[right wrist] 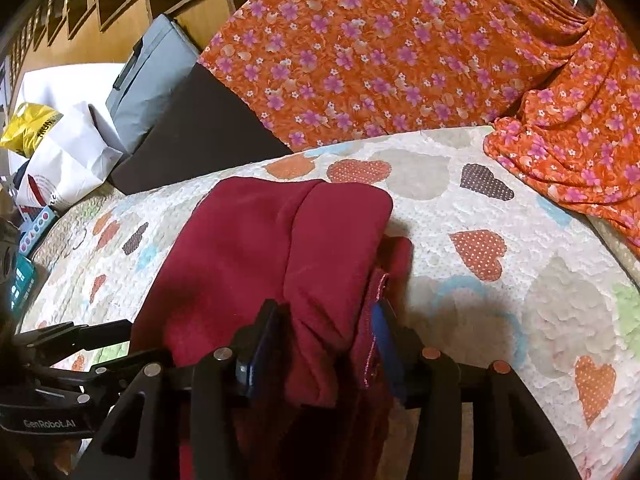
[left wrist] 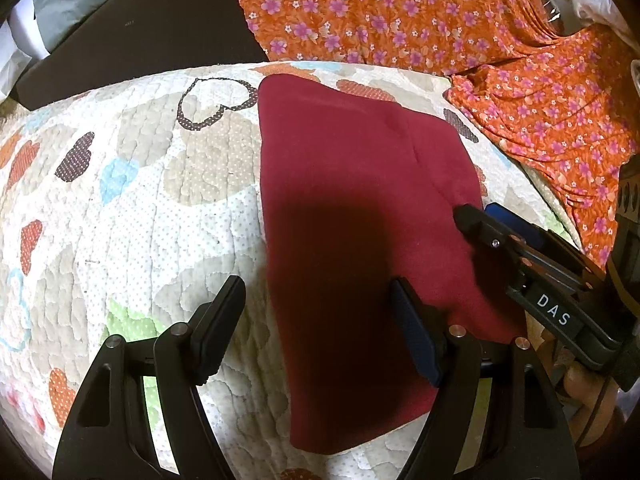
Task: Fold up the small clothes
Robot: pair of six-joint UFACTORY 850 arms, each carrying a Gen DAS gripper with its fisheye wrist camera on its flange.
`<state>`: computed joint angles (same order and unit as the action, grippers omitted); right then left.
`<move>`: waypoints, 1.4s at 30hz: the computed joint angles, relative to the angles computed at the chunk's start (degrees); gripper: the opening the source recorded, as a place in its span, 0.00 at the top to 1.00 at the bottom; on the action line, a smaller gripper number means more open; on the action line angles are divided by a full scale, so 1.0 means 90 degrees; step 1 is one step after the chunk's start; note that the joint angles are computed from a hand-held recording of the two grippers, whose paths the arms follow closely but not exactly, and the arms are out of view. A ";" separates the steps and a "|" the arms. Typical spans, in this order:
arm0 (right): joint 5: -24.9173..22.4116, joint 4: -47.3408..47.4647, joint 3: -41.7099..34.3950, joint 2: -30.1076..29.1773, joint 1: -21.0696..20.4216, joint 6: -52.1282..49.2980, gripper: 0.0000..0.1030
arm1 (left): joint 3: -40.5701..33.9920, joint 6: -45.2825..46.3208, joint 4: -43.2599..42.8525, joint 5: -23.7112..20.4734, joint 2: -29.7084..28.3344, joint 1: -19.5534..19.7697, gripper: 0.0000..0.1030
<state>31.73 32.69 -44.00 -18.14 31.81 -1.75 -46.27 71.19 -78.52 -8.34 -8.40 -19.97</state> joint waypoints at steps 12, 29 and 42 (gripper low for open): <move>0.0056 0.0054 -0.0009 -0.0020 0.0010 -0.0090 0.54 | -0.0054 -0.0217 0.0088 -0.0315 -0.0054 0.0096 0.26; -0.0293 -0.1775 0.0135 0.0089 -0.0515 0.2195 0.28 | -0.0499 -0.0234 -0.0014 -0.1551 -0.0441 0.0580 0.20; -0.0426 -0.4120 -0.0128 -0.0338 -0.0867 0.4670 0.28 | -0.0734 -0.0282 0.0135 -0.1802 -0.0746 0.0562 0.20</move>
